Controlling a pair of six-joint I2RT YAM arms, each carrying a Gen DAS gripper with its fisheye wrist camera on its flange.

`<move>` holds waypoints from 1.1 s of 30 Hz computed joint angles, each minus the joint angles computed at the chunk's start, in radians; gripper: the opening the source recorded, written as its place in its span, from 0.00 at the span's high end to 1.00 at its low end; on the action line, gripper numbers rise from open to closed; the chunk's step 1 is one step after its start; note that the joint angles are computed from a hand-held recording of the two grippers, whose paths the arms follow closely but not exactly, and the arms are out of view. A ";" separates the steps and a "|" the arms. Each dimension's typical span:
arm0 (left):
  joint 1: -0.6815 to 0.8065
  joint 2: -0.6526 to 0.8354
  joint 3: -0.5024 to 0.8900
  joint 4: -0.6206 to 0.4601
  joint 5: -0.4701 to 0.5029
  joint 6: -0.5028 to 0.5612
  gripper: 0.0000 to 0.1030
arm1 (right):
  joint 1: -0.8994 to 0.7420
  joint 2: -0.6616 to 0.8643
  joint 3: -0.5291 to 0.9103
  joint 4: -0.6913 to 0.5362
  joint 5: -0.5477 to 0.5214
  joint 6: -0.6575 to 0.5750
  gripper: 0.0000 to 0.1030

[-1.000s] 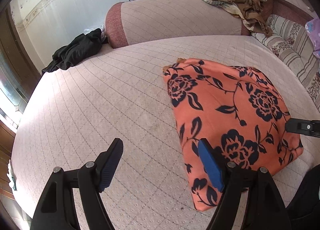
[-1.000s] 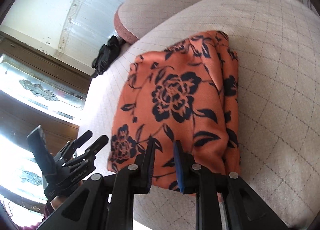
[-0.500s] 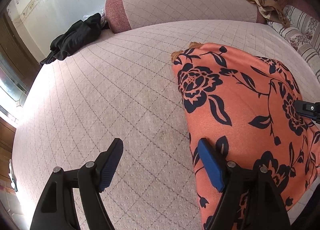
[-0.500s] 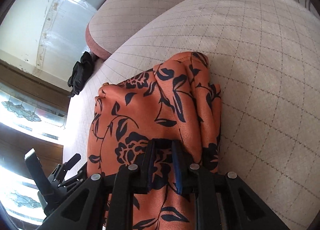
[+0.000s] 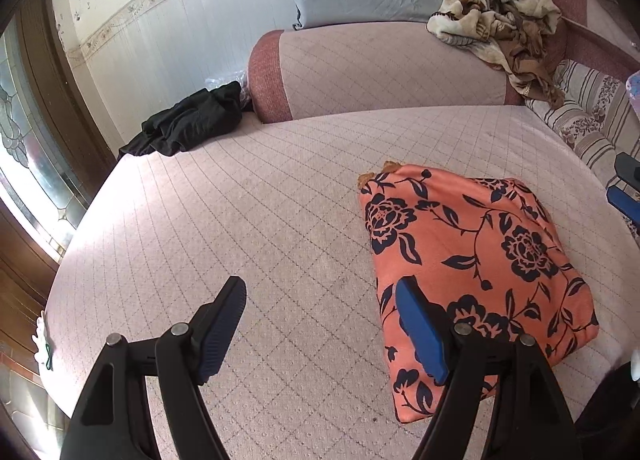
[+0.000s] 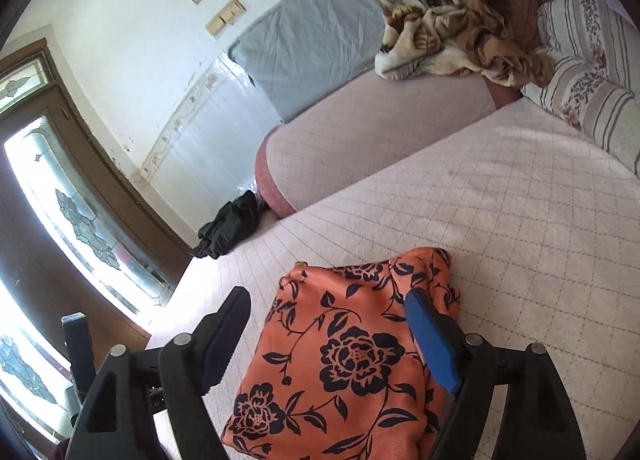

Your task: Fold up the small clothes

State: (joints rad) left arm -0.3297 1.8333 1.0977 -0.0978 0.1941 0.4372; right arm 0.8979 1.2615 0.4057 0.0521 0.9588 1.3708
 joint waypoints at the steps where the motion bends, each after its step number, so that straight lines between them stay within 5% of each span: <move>1: 0.002 -0.024 -0.011 -0.007 0.008 -0.001 0.24 | 0.022 -0.021 -0.002 -0.018 0.021 0.007 0.20; 6: 0.017 -0.108 -0.047 -0.025 0.047 0.007 0.20 | 0.133 -0.072 0.022 -0.153 0.124 0.103 0.20; 17: 0.003 -0.147 -0.059 -0.039 0.053 -0.014 0.20 | 0.205 -0.084 0.008 -0.228 0.163 0.210 0.20; 33: -0.002 -0.094 -0.043 -0.036 0.041 -0.019 0.20 | 0.127 -0.067 -0.024 -0.180 0.047 0.213 0.20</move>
